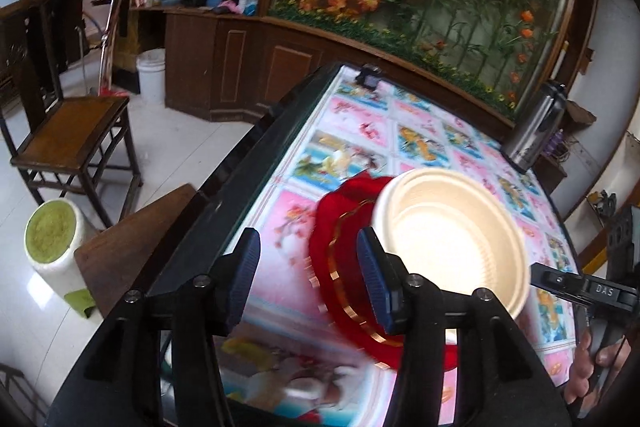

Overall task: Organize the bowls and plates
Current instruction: 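Grip the whole plate and bowl stack with both grippers and lift it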

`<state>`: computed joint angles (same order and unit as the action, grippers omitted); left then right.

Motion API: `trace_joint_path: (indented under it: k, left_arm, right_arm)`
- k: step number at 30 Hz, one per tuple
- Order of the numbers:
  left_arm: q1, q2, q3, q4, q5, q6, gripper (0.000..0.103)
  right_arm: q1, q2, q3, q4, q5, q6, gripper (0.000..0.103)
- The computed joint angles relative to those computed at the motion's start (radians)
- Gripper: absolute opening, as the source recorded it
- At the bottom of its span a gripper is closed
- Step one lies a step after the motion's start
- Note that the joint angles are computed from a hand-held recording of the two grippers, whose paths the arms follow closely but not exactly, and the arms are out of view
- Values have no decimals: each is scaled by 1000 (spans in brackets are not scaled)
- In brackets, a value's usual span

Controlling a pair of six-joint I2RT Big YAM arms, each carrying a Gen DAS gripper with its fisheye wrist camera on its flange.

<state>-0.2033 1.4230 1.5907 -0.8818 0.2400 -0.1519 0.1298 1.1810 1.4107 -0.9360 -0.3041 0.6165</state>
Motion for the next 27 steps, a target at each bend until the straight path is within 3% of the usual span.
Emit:
trace_joint_path:
  k: [5, 14, 21, 27]
  left_arm:
    - [33, 23, -2, -48, 79, -11, 49]
    - [24, 33, -5, -68, 88, 28, 49]
    - [14, 45, -3, -77, 109, 62, 49]
    - [8, 58, 4, -86, 114, 83, 49]
  right_arm:
    - [5, 4, -16, -4, -9, -2, 30]
    - [8, 9, -20, -5, -4, -4, 40]
    - [7, 20, -31, 28, -23, 12, 40]
    - [14, 59, -3, 34, -30, -2, 31]
